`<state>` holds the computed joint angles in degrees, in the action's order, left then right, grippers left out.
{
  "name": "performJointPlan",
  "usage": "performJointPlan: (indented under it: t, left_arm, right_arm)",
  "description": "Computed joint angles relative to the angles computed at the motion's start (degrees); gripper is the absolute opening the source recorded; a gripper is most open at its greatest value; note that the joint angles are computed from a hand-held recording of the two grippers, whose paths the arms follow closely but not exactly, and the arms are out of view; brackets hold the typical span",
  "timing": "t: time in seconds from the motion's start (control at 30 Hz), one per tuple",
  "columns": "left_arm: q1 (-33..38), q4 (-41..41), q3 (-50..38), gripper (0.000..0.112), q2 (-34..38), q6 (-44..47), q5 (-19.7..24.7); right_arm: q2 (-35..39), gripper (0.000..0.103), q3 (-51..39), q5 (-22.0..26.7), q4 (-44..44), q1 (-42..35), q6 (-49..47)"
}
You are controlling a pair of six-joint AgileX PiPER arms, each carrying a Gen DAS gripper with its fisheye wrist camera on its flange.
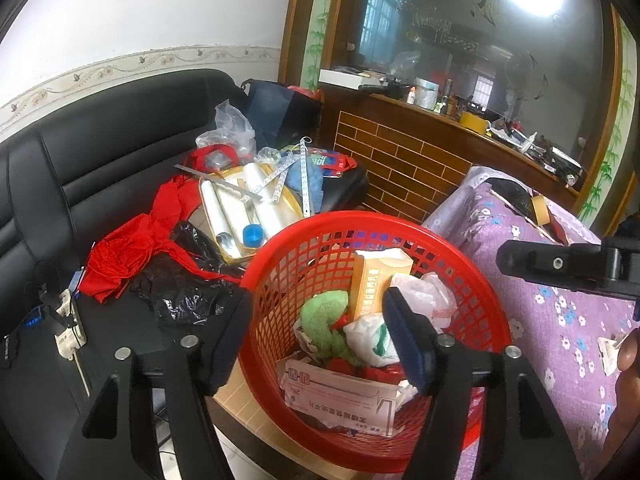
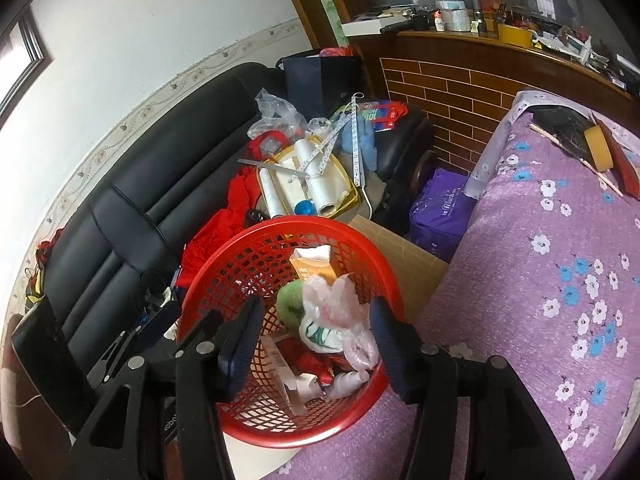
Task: Collect trash
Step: 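Move both open tools away from the basket back toward the table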
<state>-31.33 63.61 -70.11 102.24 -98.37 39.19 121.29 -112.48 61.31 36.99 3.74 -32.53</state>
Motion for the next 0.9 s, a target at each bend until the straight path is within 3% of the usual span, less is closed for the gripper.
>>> performJointPlan:
  t: [0.1,0.2,0.5,0.7,0.9]
  left_arm:
    - [-0.1,-0.1,-0.1,0.084,0.0,-0.6,0.4]
    - [0.1,-0.5,0.4,0.091,-0.5,-1.7,0.7]
    - [0.5,-3.8,1.9,0.092,-2.2,-3.0,1.6]
    - [-2.2,-2.7,3.3,0.092,-3.2,-6.0,6.2]
    - [-7.1,-4.0,3.7,0.093,-3.9,-9.1,12.4]
  right_arm:
    - [-1.2,0.067,1.7,-1.3,-0.6,-0.4,-0.1]
    - [-2.7,0.077,3.7,-3.0,-1.8,-0.7,0.0]
    - [-7.5,0.087,11.1,-7.7,-4.8,-0.9,-2.0]
    - [-13.2,0.088,20.7,-13.9,-6.2,-0.6,-5.7]
    - [-17.4,0.090,27.2,-14.3,-3.9,-4.0,-9.9]
